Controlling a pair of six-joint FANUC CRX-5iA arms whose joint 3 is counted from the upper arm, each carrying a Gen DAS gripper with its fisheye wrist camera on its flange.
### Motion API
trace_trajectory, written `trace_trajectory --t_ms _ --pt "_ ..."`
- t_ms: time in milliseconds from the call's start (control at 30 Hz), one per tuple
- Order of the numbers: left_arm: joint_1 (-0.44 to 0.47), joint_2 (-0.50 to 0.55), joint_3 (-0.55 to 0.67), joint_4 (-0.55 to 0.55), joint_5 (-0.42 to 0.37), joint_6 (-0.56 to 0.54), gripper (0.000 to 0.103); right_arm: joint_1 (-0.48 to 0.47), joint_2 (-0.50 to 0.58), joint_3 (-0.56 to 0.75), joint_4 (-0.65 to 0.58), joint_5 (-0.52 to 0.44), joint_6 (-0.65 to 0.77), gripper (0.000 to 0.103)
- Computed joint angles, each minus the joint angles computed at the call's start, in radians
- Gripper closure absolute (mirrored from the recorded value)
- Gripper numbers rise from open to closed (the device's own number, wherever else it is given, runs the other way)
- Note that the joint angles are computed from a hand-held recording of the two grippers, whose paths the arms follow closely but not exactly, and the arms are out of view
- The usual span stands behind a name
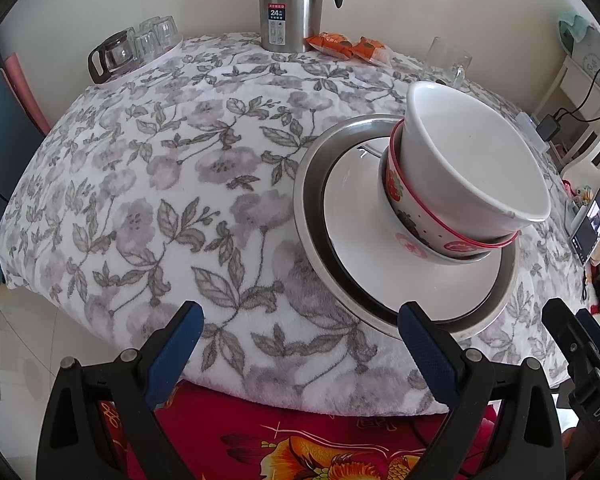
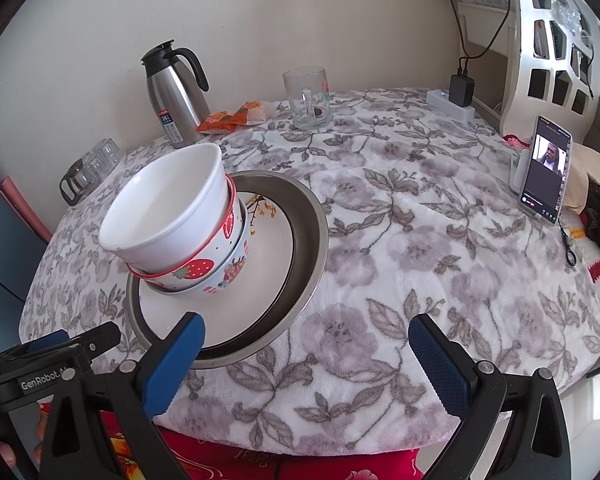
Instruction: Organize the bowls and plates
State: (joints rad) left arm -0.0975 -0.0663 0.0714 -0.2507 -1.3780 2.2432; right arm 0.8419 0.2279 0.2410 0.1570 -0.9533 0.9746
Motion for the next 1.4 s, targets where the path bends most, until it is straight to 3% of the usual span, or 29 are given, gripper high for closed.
trace_trajectory --t_ms 1400 --pt "0.0 0.002 0.0 0.011 -0.001 0.004 0.005 0.002 0.008 0.01 -0.007 -0.012 0.013 0.0"
